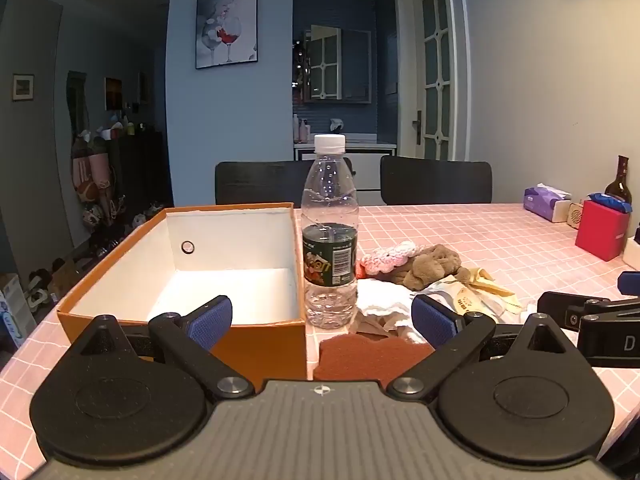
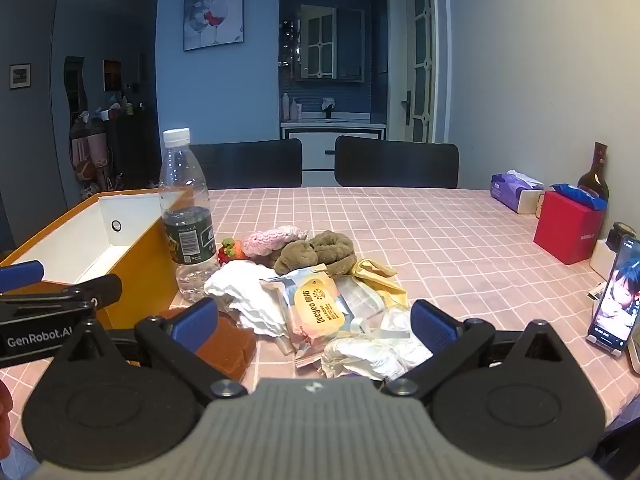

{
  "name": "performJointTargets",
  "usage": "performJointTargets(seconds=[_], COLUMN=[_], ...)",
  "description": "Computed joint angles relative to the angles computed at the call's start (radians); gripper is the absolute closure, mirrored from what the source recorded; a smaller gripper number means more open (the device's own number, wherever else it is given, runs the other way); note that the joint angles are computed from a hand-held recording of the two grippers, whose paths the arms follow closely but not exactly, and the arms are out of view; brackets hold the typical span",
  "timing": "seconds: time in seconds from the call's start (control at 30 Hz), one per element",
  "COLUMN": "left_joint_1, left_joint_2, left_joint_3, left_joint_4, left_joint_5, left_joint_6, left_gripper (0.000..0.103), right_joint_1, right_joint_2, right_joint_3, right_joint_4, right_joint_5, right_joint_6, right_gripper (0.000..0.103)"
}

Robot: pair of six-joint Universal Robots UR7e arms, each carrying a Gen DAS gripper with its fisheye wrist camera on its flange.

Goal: Organize soft objects

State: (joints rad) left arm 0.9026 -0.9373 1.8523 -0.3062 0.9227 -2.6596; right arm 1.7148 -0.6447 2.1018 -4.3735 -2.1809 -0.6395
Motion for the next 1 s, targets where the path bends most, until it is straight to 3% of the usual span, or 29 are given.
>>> performJointTargets(seconds=[1.0], left_joint_1=[0.01], left_joint_2=[0.006], left_joint_3=[-0.012], left_joint_4=[0.046], left_joint_5=[-0.002], left_joint_6=[-0.035], left_gripper=[0.0], right_joint_1=[-0.003], right_joint_2=[-0.007], right_joint_3=[-0.007], right_joint_4=[0.097], right_joint_5=[-0.006], right_joint_6=[0.032], right_gripper=[0.003])
